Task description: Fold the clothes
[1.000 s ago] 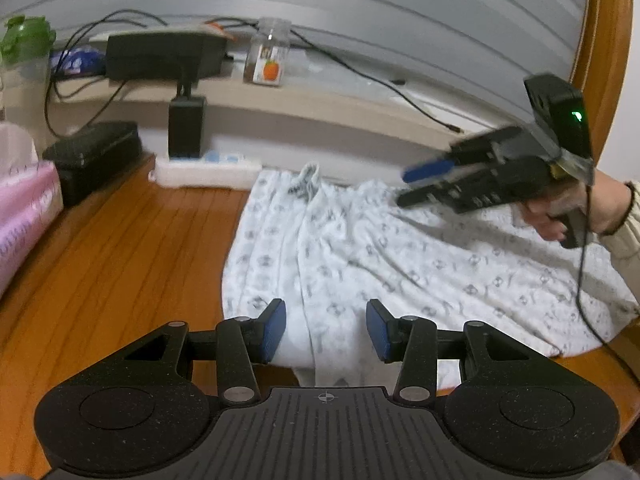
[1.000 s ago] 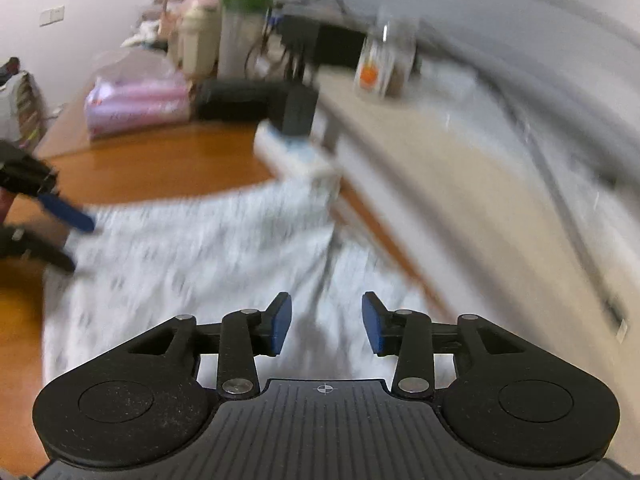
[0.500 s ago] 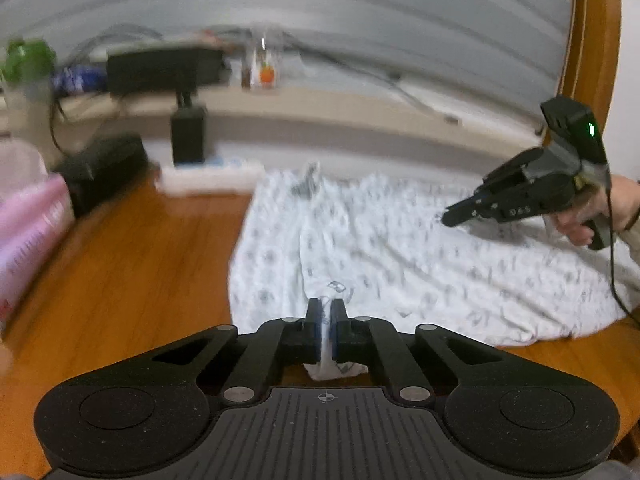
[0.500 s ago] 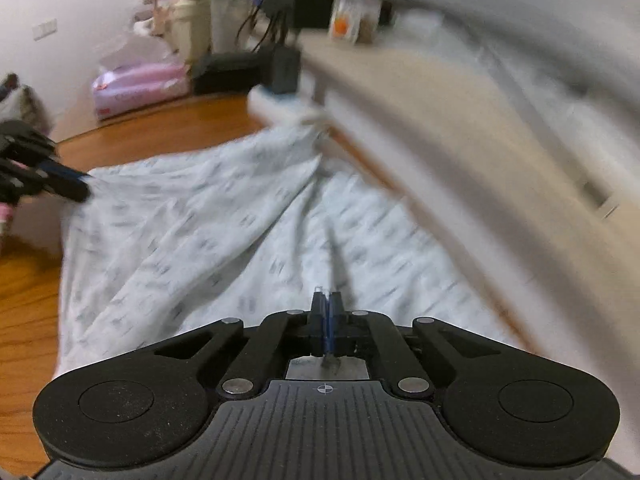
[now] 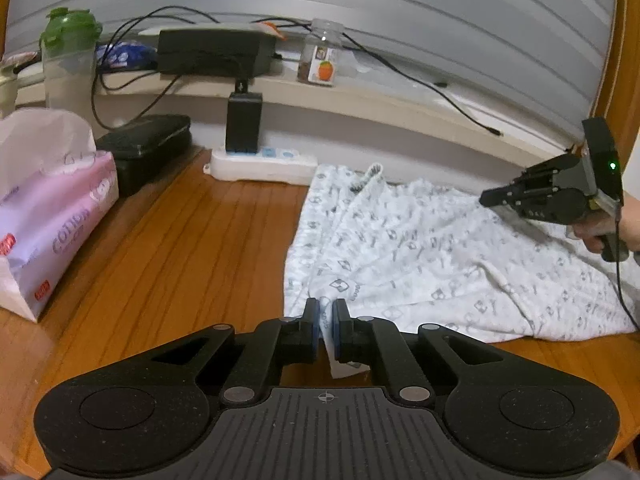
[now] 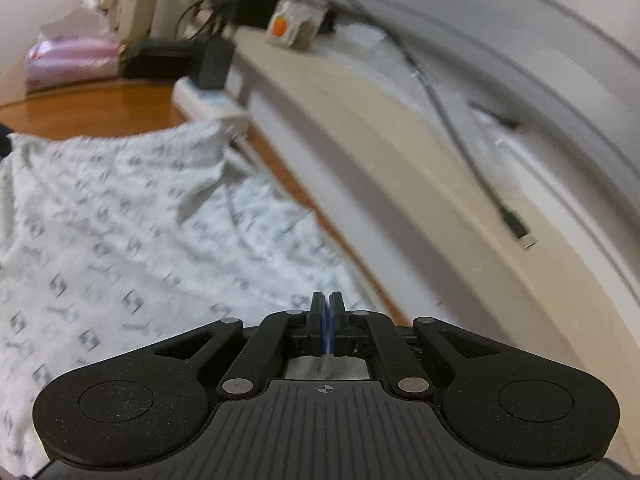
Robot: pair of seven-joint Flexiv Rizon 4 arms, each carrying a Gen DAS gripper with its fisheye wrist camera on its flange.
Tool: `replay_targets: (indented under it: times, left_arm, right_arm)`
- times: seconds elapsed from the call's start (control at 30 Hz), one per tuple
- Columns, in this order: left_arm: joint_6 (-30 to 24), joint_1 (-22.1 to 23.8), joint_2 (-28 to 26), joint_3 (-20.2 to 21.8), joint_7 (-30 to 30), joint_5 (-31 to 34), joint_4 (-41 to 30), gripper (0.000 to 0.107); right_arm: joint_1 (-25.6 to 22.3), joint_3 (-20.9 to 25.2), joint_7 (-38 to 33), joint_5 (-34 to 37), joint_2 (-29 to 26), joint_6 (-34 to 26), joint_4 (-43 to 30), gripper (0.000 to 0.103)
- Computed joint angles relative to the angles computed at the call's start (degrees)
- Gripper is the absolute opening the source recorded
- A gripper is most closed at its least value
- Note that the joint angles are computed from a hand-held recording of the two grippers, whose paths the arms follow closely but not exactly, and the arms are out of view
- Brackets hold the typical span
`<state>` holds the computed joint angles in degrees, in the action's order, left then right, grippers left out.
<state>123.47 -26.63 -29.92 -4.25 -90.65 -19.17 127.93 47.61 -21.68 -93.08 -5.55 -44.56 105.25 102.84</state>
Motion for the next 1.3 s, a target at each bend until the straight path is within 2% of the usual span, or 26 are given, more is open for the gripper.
replay_targets:
  times: [0.07, 0.13, 0.17, 0.2, 0.3, 0.37, 0.4, 0.53, 0.57, 0.6, 0.7, 0.77, 0.8, 0.83, 0.9, 1.0, 1.1, 1.17, 1.2, 1.27, 1.3]
  left_arm:
    - [-0.18, -4.51, 0.14, 3.16, 3.15, -4.85, -1.01, 0.017]
    - [-0.39, -7.76, -0.13, 5.33, 7.19, -9.19, -2.76, 0.029]
    - [-0.42, -9.16, -0.33, 6.20, 9.37, -11.38, -3.70, 0.033]
    - [-0.60, -9.29, -0.44, 6.16, 10.88, -12.30, -4.72, 0.042]
    - [-0.82, -6.77, -1.54, 3.98, 12.63, -11.37, -8.35, 0.054]
    - [-2.82, -3.55, -2.88, 1.64, 12.80, -8.10, -11.68, 0.062]
    - [-4.70, -1.56, -4.05, 0.17, 12.61, -6.15, -14.04, 0.065]
    - [-12.38, 5.65, -9.95, -6.49, 10.71, 1.31, -24.19, 0.063]
    - [-14.24, 5.75, -11.30, -6.47, 10.51, 1.83, -26.49, 0.063]
    - [-16.20, 5.35, -12.64, -5.87, 10.37, 2.04, -28.89, 0.061]
    - [-21.24, 0.90, -15.80, 0.34, 9.70, 0.79, -34.85, 0.055]
    - [-22.38, 1.38, -16.42, 0.32, 9.36, 1.93, -35.80, 0.038]
    - [-22.85, 1.79, -16.67, 0.08, 9.27, 2.54, -36.17, 0.007]
    - [-21.70, 2.82, -16.30, -0.93, 8.82, 3.29, -35.38, 0.004]
    - [-18.55, 5.23, -15.28, -3.32, 7.73, 4.81, -33.23, 0.004]
    - [-13.67, 5.01, -13.62, -1.33, 4.32, 4.52, -30.63, 0.003]
    - [-15.28, -0.62, -13.64, 5.90, 4.99, -0.89, -30.88, 0.002]
    - [-17.49, -4.13, -14.49, 9.94, 5.09, -3.48, -31.89, 0.004]
    - [-17.54, -6.38, -15.01, 12.42, 4.61, -4.83, -32.13, 0.006]
    - [-15.50, -9.11, -15.52, 14.72, 4.09, -6.05, -31.77, 0.018]
    - [-14.25, -9.72, -15.35, 14.71, 4.49, -5.98, -31.16, 0.033]
  right_arm:
    - [-2.42, 2.71, -0.07, -1.33, 0.58, -1.31, -0.58, 0.003]
    - [-5.80, 6.47, 0.09, -3.34, 0.99, -2.75, -1.24, 0.005]
    - [-5.82, 6.35, 0.46, -3.51, 0.77, -2.38, -0.98, 0.005]
    - [-5.87, 6.30, 0.76, -3.61, 0.57, -2.04, -0.72, 0.006]
    - [-7.55, 8.28, 1.70, -3.32, 0.39, -0.06, 0.34, 0.015]
    - [-9.37, 10.46, 1.90, -3.21, 0.25, 1.61, 0.79, 0.030]
    - [-10.18, 11.39, 1.80, -3.16, -0.04, 2.74, 0.87, 0.033]
    - [-12.75, 14.30, 1.11, -1.98, -1.53, 7.53, 0.93, 0.034]
    - [-13.54, 15.30, 1.16, -1.75, -1.80, 8.32, 0.88, 0.035]
    - [-14.20, 16.15, 1.23, -1.38, -2.22, 9.51, 0.86, 0.035]
    - [-15.11, 17.44, 1.22, -0.61, -2.62, 10.80, 0.89, 0.035]
    - [-15.15, 17.62, 1.10, -0.30, -2.61, 10.87, 0.92, 0.035]
    - [-15.01, 17.56, 0.99, -0.10, -2.64, 10.93, 0.93, 0.035]
    - [-14.75, 17.36, 0.83, 0.16, -2.67, 10.98, 0.93, 0.035]
    - [-14.07, 16.79, 0.43, 0.81, -2.75, 11.15, 0.94, 0.035]
    - [-12.38, 15.30, -0.56, 2.37, -2.88, 11.56, 1.08, 0.035]
    - [-12.89, 15.94, -0.67, 2.57, -2.87, 11.29, 0.84, 0.037]
    - [-13.40, 16.36, 0.16, 3.03, -2.80, 10.73, 0.51, 0.046]
    - [-12.70, 15.49, 0.16, 3.80, -2.60, 10.83, 0.70, 0.046]
    - [-11.31, 13.84, 0.01, 5.42, -2.14, 11.15, 1.20, 0.046]
    - [-10.58, 13.22, -0.52, 6.34, -1.31, 12.49, 2.40, 0.046]
